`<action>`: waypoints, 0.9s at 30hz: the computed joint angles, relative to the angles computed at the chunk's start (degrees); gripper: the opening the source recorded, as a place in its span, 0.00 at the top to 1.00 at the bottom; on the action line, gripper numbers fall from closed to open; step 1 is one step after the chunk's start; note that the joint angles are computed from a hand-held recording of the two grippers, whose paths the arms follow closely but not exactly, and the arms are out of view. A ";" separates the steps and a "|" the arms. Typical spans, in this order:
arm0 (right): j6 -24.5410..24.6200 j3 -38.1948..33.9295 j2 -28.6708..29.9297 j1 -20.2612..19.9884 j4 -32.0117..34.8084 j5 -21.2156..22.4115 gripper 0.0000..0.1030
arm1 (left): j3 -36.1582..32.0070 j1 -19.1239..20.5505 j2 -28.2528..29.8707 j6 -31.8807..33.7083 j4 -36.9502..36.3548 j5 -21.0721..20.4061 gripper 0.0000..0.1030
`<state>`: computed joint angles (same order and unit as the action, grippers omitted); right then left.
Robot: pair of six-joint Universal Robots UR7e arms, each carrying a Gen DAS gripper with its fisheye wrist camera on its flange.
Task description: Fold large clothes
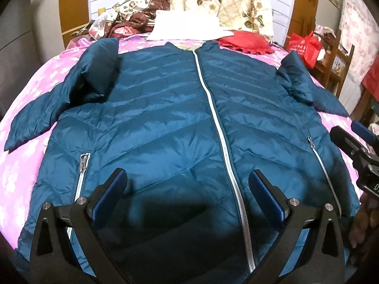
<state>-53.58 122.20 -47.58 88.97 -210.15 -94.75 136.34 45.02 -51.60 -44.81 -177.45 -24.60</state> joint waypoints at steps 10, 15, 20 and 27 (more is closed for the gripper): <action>-0.63 -0.23 0.59 -0.10 -1.00 -0.34 0.00 | -0.08 1.58 -2.11 -4.43 4.52 -2.12 0.00; -0.43 -0.44 0.71 -0.07 -0.71 -0.49 0.00 | -0.13 1.76 -2.70 -6.62 7.08 -1.94 0.00; -0.58 -0.61 0.89 0.01 -0.68 -0.93 0.00 | -0.33 1.37 -2.76 -7.77 9.08 -0.80 0.00; -0.36 -0.49 0.90 0.15 -0.79 -1.15 0.00 | -0.43 0.67 -3.02 -10.44 12.96 1.47 0.00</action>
<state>-53.94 121.71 -46.68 89.12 -210.94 -95.90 135.90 45.69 -54.61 -55.25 -164.49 -23.13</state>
